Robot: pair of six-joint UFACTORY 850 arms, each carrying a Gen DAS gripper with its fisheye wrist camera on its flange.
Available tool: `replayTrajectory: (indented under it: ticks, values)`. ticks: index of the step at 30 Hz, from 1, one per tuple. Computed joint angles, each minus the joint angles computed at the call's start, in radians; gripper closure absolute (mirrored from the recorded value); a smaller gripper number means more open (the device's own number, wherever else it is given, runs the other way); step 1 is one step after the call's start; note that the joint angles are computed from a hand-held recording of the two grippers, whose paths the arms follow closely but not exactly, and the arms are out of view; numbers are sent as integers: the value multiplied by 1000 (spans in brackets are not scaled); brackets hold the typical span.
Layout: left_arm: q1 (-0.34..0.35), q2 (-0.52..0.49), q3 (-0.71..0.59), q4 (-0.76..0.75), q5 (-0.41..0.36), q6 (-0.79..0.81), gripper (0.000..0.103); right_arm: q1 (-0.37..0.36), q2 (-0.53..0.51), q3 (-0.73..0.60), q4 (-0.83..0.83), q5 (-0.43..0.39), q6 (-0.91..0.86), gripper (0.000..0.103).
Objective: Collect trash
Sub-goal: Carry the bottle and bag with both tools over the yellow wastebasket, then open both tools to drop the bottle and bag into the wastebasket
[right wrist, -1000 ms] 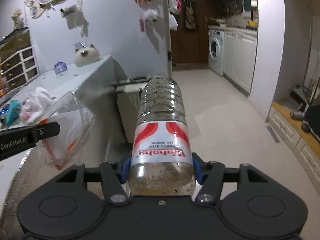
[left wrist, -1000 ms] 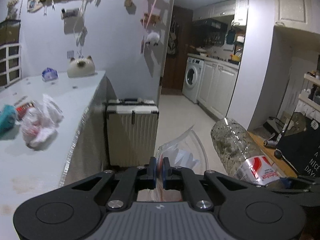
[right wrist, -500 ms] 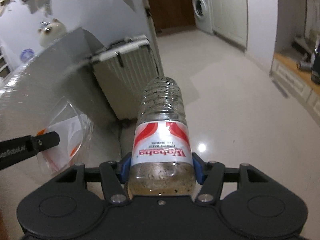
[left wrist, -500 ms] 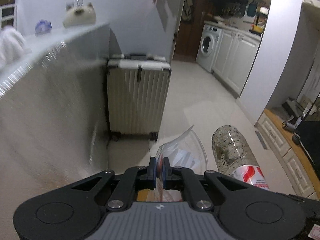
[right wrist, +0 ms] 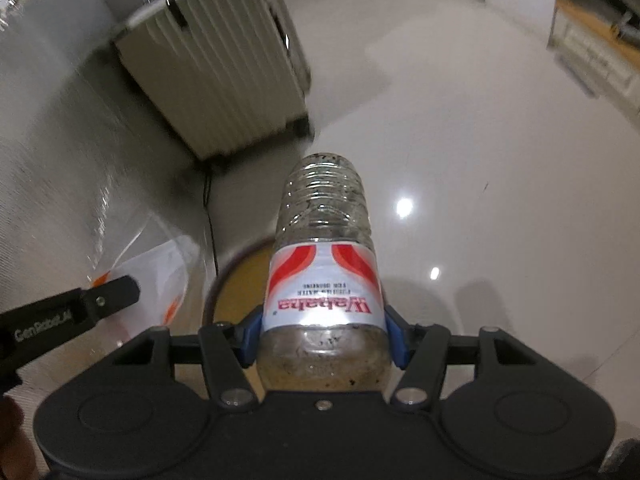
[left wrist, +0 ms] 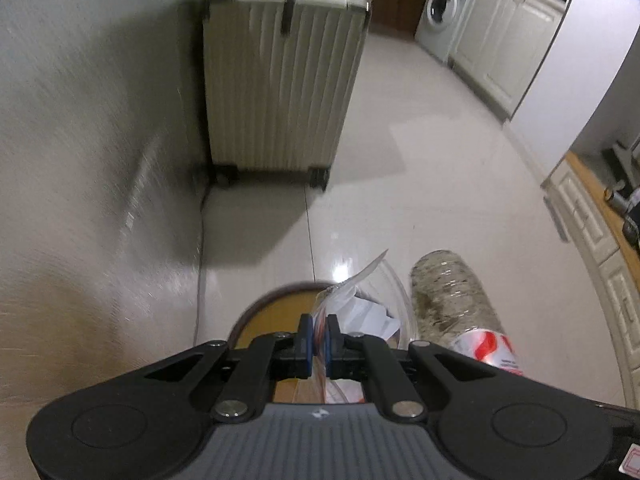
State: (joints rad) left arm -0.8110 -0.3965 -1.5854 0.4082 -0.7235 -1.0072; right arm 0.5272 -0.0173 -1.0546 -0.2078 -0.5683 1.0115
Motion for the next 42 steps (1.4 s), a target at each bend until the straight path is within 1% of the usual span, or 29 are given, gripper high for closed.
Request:
replayTrajectory:
  ticks: [3,7,12,17,20,22,23,29,31,32,34,38,42]
  values:
    - [25,-30,13,-79,30,64,98,-23,-67,-13,119,-2,-122,42]
    - [46,-57,47,-135,62,108,97,-46,-141,-35,242,-14,-249,42]
    - [70,-74,77,-196,61,155,97,-59,-197,-40,371,-4,-363,42]
    - [88,-85,110,-251,72,190,97,-62,-252,-64,392,-16,-353,41]
    - [94,-93,117,-293,89,221,97,-76,-271,-68,452,-23,-372,39]
    - [93,-102,113,-304,93,235,97,-75,-262,-58,461,-31,-380,37]
    - [92,-110,107,-305,90,240,97,-75,-262,-57,461,-29,-386,34]
    - [91,-123,103,-310,86,262,97,-75,-241,-42,419,-15,-354,34]
    - [90,-127,100,-298,87,260,96,-71,-254,-61,401,-16,-339,35]
    - [90,-133,94,-287,86,253,93,-70,-249,-58,388,-15,-333,35]
    - [90,-133,93,-270,81,238,92,-66,-244,-58,353,-20,-316,35]
    - [84,-137,81,-220,41,205,72,-62,-224,-50,309,-30,-303,35]
    - [76,-140,65,-190,-9,202,69,-62,-218,-51,288,-38,-311,35]
